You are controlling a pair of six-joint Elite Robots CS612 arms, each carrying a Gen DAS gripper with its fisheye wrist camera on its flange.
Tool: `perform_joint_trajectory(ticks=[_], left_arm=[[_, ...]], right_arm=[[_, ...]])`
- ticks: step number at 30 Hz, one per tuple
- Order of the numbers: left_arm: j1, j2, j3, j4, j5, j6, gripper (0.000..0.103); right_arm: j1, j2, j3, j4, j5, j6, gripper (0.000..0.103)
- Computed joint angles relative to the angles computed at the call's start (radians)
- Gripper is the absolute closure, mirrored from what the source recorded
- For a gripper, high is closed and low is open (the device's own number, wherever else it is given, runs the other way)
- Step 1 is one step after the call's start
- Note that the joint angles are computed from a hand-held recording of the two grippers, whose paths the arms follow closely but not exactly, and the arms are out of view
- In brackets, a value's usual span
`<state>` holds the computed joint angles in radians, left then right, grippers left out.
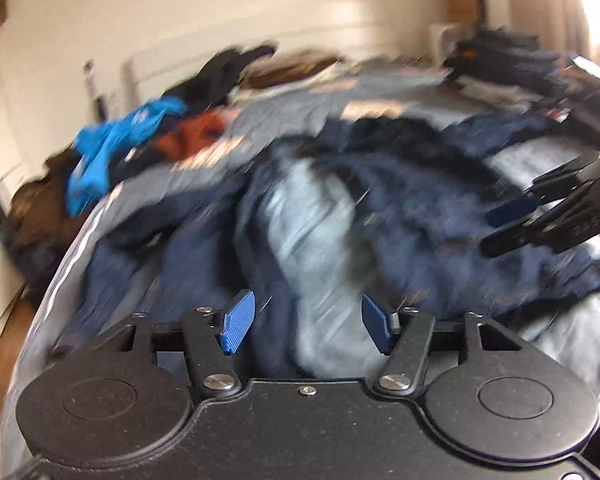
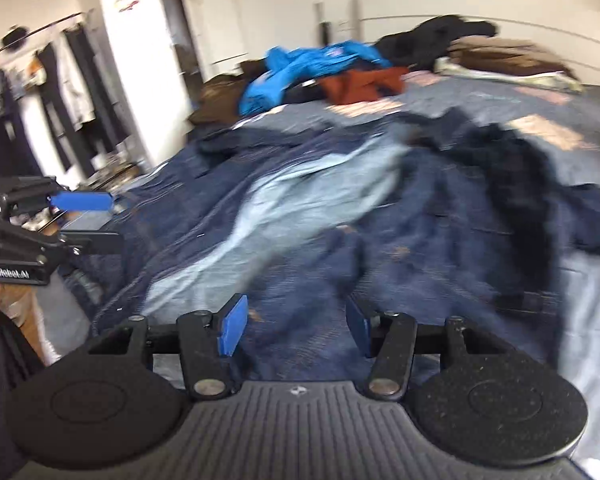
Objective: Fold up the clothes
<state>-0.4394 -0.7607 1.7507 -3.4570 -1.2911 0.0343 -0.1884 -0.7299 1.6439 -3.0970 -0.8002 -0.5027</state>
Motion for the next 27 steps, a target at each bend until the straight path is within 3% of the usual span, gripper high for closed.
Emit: perform_joint_trajectory(ticks=[3, 5, 7, 9, 13, 16, 18, 19, 20, 21, 25, 27], left_arm=[[0.008, -0.017, 0.033, 0.030, -0.001, -0.104, 0.044], [0.011, -0.024, 0.055, 0.032, -0.019, -0.174, 0.044], [0.001, -0.020, 0.071, 0.013, -0.031, -0.177, 0.044], [-0.019, -0.013, 0.073, 0.037, -0.014, -0.122, 0.044], [-0.052, 0.001, 0.070, 0.082, 0.045, -0.020, 0.042], [-0.076, 0.015, 0.081, 0.075, 0.115, 0.086, 0.035], [-0.085, 0.039, 0.078, 0.046, 0.158, 0.170, 0.036], [-0.089, 0.053, 0.076, 0.021, 0.176, 0.213, 0.054], [-0.091, 0.067, 0.072, -0.001, 0.192, 0.250, 0.063], [-0.089, 0.071, 0.068, -0.003, 0.193, 0.252, 0.064], [-0.055, 0.044, 0.073, -0.035, 0.082, 0.051, 0.071], [-0.031, 0.034, 0.070, -0.062, 0.035, -0.073, 0.072]], right_arm=[[0.022, 0.008, -0.013, 0.092, 0.037, -0.071, 0.049], [0.033, -0.005, -0.001, 0.174, 0.037, -0.176, 0.049], [0.046, -0.018, 0.011, 0.246, 0.030, -0.283, 0.049], [0.057, -0.027, 0.020, 0.294, 0.032, -0.366, 0.049], [0.085, -0.024, 0.033, 0.247, -0.051, -0.398, 0.049], [0.095, -0.010, 0.042, 0.173, -0.100, -0.379, 0.049], [0.090, -0.004, 0.035, 0.175, -0.102, -0.350, 0.049], [0.087, -0.004, 0.031, 0.180, -0.099, -0.338, 0.049], [0.083, -0.004, 0.030, 0.180, -0.092, -0.332, 0.049], [0.080, -0.005, 0.028, 0.180, -0.086, -0.325, 0.049], [0.073, -0.005, 0.026, 0.186, -0.054, -0.303, 0.049], [0.071, -0.008, 0.027, 0.218, -0.034, -0.359, 0.049]])
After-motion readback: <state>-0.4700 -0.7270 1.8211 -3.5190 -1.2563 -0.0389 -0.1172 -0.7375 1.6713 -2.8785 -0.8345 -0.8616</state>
